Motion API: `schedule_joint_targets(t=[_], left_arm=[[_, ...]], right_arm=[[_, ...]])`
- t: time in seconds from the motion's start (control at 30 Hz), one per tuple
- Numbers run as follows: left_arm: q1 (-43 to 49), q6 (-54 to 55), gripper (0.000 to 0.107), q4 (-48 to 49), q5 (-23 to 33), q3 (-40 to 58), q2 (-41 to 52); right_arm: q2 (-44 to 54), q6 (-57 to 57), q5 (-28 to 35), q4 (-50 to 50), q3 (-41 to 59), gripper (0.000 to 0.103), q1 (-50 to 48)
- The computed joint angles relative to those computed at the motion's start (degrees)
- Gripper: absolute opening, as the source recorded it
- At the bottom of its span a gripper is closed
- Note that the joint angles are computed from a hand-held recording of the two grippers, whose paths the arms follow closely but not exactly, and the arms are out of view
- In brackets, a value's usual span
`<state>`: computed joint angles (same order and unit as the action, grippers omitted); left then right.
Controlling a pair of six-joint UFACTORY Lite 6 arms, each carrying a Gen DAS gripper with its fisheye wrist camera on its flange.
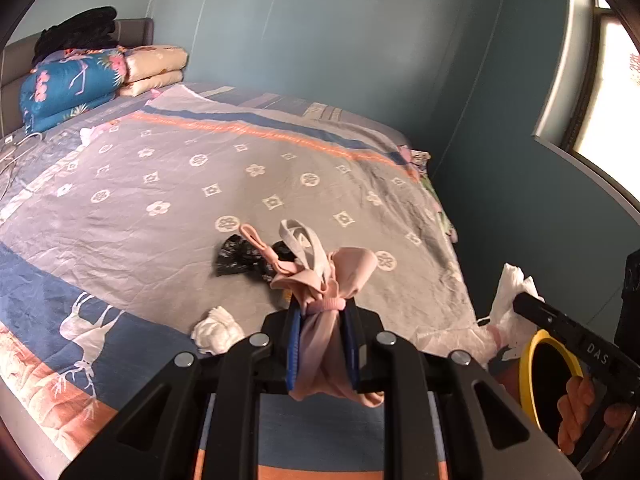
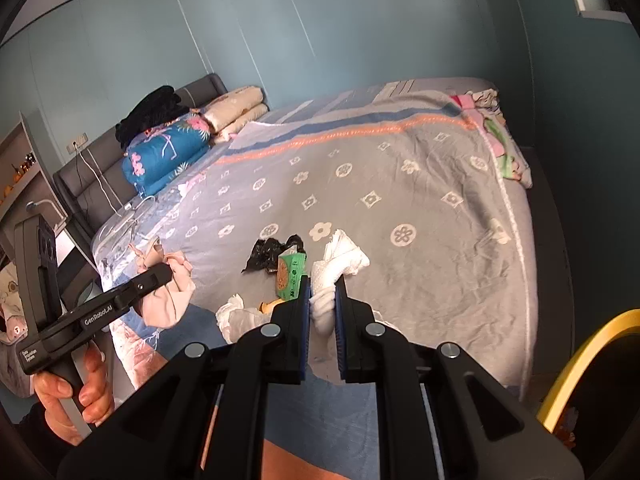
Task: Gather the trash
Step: 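Carry the pink bundle and white tissue over to the yellow-rimmed bin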
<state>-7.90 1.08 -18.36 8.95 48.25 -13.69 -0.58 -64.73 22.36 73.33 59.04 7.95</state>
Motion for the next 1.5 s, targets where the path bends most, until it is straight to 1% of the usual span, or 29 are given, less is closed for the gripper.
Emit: schedule_joint_targets(t=[0.03,0.17,0.33,0.53,0.57,0.67,0.8,0.93,1.03,1.2,1.3,1.37,1.5], left_arm=[[-1.17,-5.18,0.017,4.77,-0.01,0.07,-0.34],[-5.48,-19.36,0.017,17.09,0.42,0.64,-1.36],[-11.60,-39.42,0.017,35.21,1.79,1.73,-2.36],[-18.79,-56.30,0.017,50.08,3.91,4.27,-0.92],[-20.13,-58.88,0.017,52.33,4.33,4.89,-0.35],[-23.27,-62.17,0.017,54.58,4.93,7.21,2.07],[-28.35,-70.15,0.017,61.59,6.25,10.44,5.67],[-32.48,-72.90,0.017,63.09,6.97,13.81,9.03],[-35.78,-76.80,0.017,66.44,7.89,16.35,11.83],[-39.38,-77.49,0.017,66.56,8.67,20.77,16.71],[-41.08,-74.65,0.017,63.68,8.91,23.96,19.96],[-42.73,-72.70,0.017,62.70,10.08,26.46,22.57],[-45.12,-69.40,0.017,59.91,11.63,31.04,27.08]], right_arm=[[-0.38,-0.07,0.26,-0.02,-0.17,0.011,-0.43],[-4.85,-0.07,2.96,-0.54,-2.35,0.011,-4.59],[-9.12,-1.06,6.22,-0.33,-4.56,0.011,-10.04],[-13.38,-2.73,11.66,-0.42,-6.55,0.011,-18.95],[-14.08,-3.29,13.44,-0.37,-6.87,0.011,-21.56],[-15.19,-3.99,16.29,-0.58,-7.19,0.011,-25.91],[-15.93,-5.60,20.23,-0.58,-7.33,0.011,-32.20],[-15.67,-7.05,24.33,-0.42,-6.45,0.011,-39.34],[-15.26,-7.77,26.34,-0.45,-5.86,0.011,-43.28],[-12.93,-9.20,29.55,-0.66,-3.98,0.011,-50.90],[-11.54,-10.73,30.16,-0.71,-3.34,0.011,-54.12],[-10.21,-11.90,31.26,-0.89,-2.80,0.011,-56.51],[-8.58,-14.43,30.78,-0.32,-2.51,0.011,-59.13]])
